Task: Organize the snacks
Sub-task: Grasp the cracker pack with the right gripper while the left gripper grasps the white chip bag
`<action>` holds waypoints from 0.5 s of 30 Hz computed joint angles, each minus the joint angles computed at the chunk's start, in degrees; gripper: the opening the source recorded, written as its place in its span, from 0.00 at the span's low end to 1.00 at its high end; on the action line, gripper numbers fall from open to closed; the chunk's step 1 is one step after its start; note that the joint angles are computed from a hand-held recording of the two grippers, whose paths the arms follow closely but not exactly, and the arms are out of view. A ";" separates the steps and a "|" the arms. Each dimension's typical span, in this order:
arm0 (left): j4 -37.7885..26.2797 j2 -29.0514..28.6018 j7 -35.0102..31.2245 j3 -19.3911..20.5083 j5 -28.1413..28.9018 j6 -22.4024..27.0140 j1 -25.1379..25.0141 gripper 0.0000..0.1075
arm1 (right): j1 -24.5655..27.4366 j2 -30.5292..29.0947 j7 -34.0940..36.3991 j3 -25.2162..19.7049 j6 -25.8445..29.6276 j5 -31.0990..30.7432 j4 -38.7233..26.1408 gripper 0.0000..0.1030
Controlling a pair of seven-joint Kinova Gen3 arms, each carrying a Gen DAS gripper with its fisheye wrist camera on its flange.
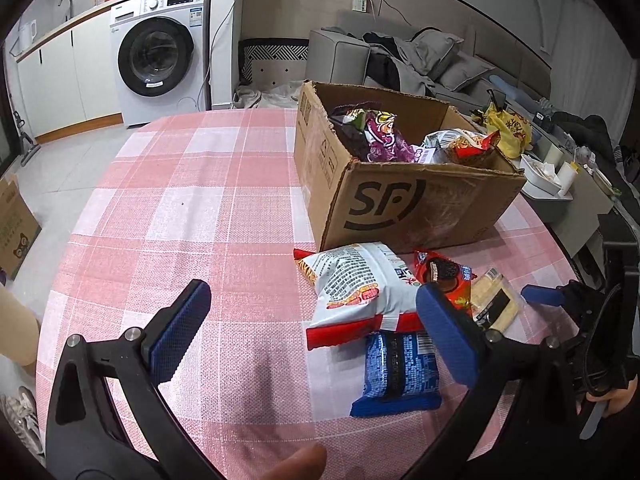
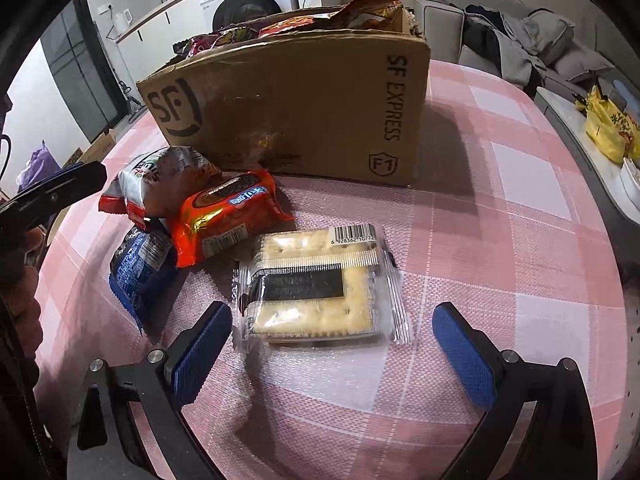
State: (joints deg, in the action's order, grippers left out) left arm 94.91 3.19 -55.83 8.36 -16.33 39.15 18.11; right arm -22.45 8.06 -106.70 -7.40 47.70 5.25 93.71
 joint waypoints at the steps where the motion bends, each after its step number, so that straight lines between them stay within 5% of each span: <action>1: -0.15 0.13 0.32 -0.01 -0.29 0.19 0.07 0.95 | -0.21 0.10 0.29 -0.02 0.22 0.77 -0.09 0.99; 11: 0.08 -0.38 1.24 0.13 -1.16 0.56 0.22 0.95 | -2.72 -0.44 -1.10 -0.74 -1.88 5.52 1.71 0.82; 15: -0.24 -0.37 1.50 0.28 -1.43 0.96 0.36 0.95 | -2.23 -2.20 0.20 -1.04 -4.18 4.17 3.79 0.65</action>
State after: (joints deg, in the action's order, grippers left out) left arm 94.67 2.82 -54.33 8.64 -17.76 40.11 18.47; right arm -24.68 5.86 -106.51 -8.44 43.51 9.43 97.50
